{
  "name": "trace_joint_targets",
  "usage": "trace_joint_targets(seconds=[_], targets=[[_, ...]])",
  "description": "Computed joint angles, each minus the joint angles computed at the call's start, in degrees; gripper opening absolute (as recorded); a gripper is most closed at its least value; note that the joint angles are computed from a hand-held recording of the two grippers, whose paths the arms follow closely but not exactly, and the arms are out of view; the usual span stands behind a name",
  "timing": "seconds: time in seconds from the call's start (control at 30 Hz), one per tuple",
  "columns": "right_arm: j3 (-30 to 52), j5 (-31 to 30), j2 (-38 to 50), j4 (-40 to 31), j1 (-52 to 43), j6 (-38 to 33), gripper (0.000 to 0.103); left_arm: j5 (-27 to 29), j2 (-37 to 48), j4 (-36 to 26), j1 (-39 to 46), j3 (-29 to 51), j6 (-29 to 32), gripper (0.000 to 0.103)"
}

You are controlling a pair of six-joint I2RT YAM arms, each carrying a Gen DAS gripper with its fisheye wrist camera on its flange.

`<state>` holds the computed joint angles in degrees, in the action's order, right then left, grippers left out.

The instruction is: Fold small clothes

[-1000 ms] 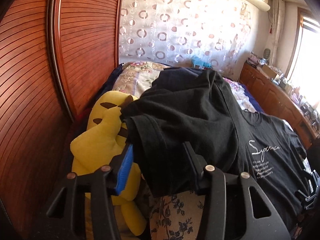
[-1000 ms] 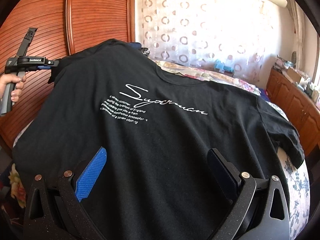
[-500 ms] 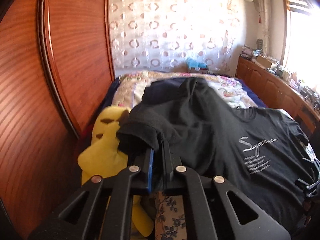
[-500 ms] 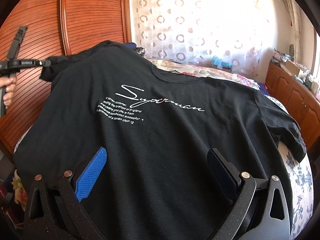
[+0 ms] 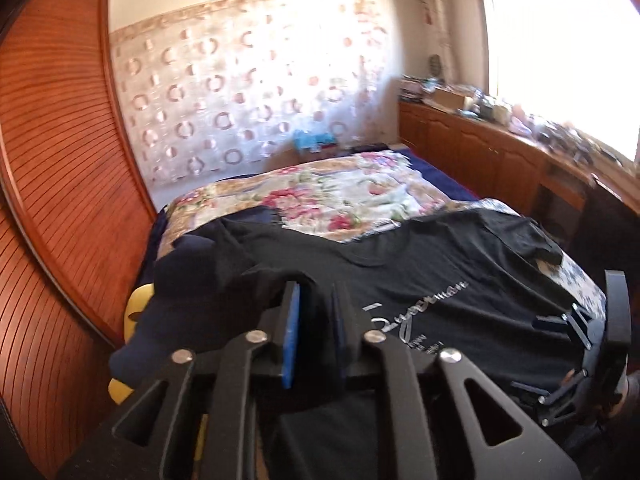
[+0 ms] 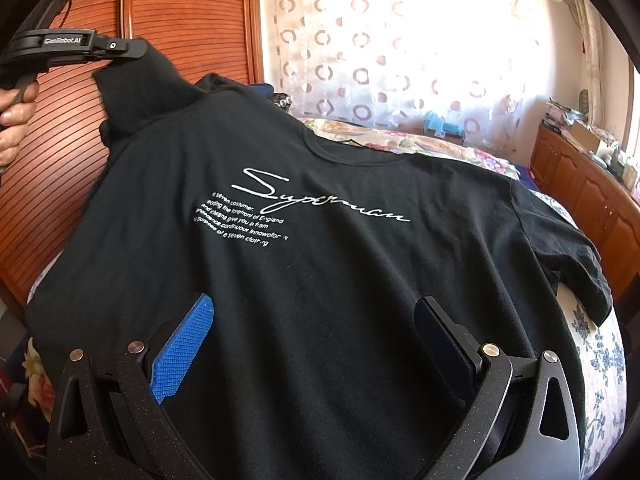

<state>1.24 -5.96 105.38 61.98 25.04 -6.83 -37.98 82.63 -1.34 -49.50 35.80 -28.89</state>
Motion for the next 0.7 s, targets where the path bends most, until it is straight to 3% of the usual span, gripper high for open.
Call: trace_joint_targets(seconds=[0.1,0.27,0.5,0.7], targets=[[0.0,-0.2,0.0,-0.1,-0.1,-0.1,0.102,-1.4,-0.8,-1.3,-2.0,-0.6,-0.8,0.034],[0.2,-1.7,-0.6,-1.0,-1.2,-0.3,0.102,-4.0,-1.3,-3.7,-4.8,-5.3,-7.8,0.042],[1.9,-9.1,-4.4,-8.3,-5.5,-2.2,0.099,1.3,15.2,11.3,-6.0,-12.0,-16.8,0.048],[5.7,-11.1,-10.9,-18.8,-3.0,-2.9,0.092,2.8,25.6,20.9,-4.8,-13.4,-19.2,0.050]])
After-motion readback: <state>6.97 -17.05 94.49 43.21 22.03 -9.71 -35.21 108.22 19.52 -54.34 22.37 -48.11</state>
